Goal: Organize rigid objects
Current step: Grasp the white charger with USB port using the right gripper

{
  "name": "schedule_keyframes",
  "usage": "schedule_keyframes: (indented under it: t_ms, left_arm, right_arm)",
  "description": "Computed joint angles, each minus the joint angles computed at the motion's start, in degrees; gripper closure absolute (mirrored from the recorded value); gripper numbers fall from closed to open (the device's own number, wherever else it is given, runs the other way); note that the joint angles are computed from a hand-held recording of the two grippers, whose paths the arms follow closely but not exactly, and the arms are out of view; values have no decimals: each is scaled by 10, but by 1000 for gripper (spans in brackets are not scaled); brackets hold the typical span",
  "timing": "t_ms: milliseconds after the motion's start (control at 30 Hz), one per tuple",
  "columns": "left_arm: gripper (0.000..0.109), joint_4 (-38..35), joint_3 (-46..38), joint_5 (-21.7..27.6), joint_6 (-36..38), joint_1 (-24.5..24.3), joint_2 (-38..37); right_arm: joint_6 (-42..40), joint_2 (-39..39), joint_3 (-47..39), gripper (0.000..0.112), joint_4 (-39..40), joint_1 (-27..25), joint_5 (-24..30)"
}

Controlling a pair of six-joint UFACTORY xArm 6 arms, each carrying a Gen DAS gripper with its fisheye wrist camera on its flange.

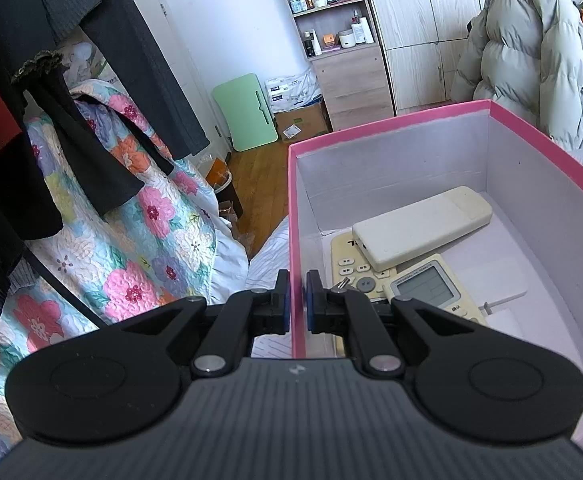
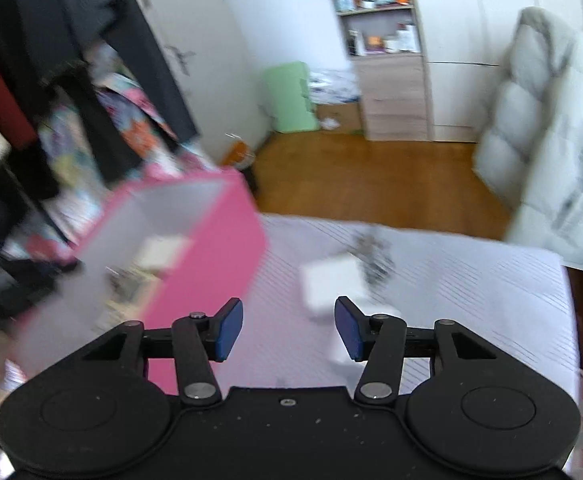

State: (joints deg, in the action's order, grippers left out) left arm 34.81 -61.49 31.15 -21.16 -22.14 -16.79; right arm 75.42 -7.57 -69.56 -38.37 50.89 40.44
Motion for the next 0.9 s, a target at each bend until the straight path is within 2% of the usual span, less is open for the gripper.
schedule_keyframes:
  t_ms: [67, 167, 367, 467, 633, 667, 700, 900]
  left_arm:
    - [102, 2, 1, 0, -2, -1, 0]
    - [102, 1, 0, 0, -1, -1, 0]
    - [102, 4, -1, 3, -2, -2, 1]
    - [102, 5, -2, 4, -4, -3, 1]
    - [102, 4, -1, 5, -4, -3, -1]
    - [102, 6, 0, 5, -7, -2, -1]
    - [102, 3, 1, 3, -6, -1, -1]
    - [102, -1, -1, 3, -2, 0, 0]
  right_arm:
    - [14, -1, 17, 55, -10, 3, 17]
    - [35, -1, 42, 51, -21, -1, 16]
    - [14, 51, 9, 47, -38, -1, 62]
    - [23, 56, 15, 46, -42, -13, 42]
    - [67, 58, 41, 45, -48, -45, -29]
    - [74, 62, 36, 46, -56, -39, -22]
    - [69, 65, 33, 54, -57, -38, -15]
    - [105, 36, 60, 56, -73, -28, -15]
